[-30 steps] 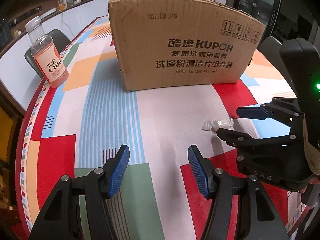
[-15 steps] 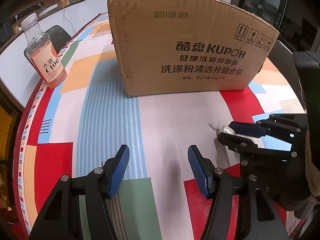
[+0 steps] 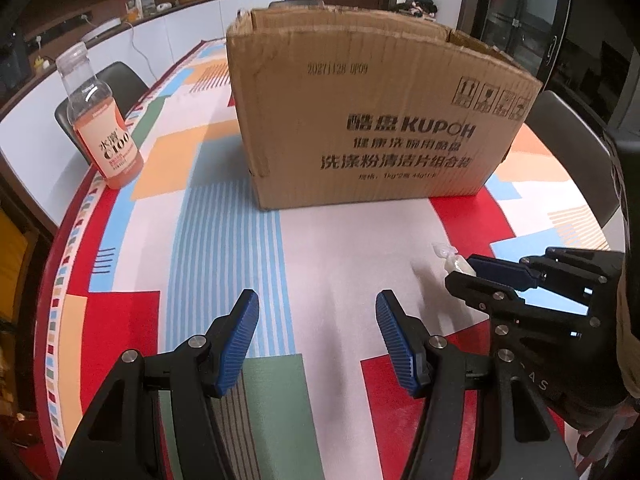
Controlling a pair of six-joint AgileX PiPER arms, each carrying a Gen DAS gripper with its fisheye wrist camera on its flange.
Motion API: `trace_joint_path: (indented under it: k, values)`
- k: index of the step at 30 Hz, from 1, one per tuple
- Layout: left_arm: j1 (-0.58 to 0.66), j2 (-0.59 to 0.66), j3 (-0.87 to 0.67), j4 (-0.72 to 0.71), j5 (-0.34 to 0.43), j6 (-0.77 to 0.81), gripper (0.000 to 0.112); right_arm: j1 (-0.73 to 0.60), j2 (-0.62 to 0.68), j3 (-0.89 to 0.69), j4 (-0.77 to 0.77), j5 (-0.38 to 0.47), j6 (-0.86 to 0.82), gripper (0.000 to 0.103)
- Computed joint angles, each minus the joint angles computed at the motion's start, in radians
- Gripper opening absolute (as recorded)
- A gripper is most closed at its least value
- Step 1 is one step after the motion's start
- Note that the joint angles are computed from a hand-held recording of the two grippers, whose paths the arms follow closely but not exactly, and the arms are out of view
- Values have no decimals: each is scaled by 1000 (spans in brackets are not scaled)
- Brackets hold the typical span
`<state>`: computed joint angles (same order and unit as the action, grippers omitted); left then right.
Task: Organize snacks
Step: 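Grasp the white wrapped candy with the right tool, then carry the white candy over the box and release it inside with the right tool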
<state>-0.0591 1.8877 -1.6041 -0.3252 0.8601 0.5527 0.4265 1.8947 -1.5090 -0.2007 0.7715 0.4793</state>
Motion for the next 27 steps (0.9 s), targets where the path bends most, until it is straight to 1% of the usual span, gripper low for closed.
trace_joint_path:
  k: [4, 7, 11, 12, 14, 16, 22, 24, 27]
  values:
    - [6, -26, 3, -22, 1, 20, 60, -6, -62, 65, -3, -38, 48, 19]
    - [11, -57, 19, -38, -13, 34, 60, -6, -104, 105, -10, -64, 84, 19]
    - [17, -92, 23, -59, -23, 54, 66, -5, -163, 149, -49, -85, 150, 19]
    - [18, -101, 20, -61, -27, 56, 66, 14, -170, 152, -108, -79, 213, 19]
    - [19, -109, 15, -61, -32, 57, 68, 24, -190, 158, -161, -75, 262, 19]
    - [22, -119, 8, -65, -36, 57, 70, 22, -211, 161, -167, -82, 273, 19]
    - [32, -133, -25, -100, -36, 68, 75, 37, -241, 129, -240, -62, 326, 19]
    - [38, -133, -45, -124, -30, 77, 79, 39, -245, 109, -250, -55, 331, 19]
    - [34, -134, -68, -129, -40, 73, 82, 45, -243, 73, -272, -41, 344, 19]
